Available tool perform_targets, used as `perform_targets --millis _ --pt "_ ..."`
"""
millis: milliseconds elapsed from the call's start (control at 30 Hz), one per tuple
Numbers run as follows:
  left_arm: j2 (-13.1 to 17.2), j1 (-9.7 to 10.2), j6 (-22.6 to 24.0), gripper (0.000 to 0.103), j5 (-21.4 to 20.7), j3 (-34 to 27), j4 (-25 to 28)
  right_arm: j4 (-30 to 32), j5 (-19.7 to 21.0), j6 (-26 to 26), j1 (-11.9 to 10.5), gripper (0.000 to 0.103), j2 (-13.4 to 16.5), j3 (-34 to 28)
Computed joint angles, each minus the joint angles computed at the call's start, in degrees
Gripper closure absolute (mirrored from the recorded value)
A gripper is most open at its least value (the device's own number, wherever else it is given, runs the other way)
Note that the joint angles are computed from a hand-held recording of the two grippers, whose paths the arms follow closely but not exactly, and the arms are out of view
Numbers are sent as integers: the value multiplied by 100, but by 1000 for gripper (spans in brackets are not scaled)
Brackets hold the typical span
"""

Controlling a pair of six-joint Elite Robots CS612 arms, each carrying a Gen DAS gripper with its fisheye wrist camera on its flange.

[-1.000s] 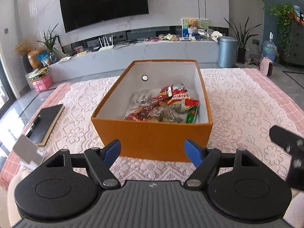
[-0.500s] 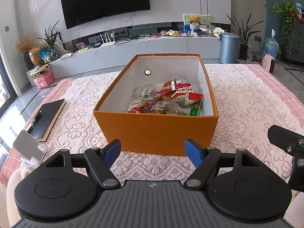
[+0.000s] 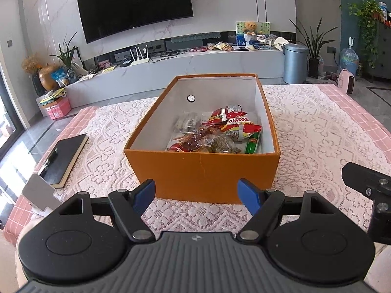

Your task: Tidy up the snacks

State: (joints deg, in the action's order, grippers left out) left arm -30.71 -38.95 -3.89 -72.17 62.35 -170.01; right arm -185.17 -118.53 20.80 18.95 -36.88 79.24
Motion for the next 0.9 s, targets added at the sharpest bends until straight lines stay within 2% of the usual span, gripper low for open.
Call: perform_targets --millis 900 --pt "-25 6 -14 13 18 26 3 45 46 80 -15 4 -21 21"
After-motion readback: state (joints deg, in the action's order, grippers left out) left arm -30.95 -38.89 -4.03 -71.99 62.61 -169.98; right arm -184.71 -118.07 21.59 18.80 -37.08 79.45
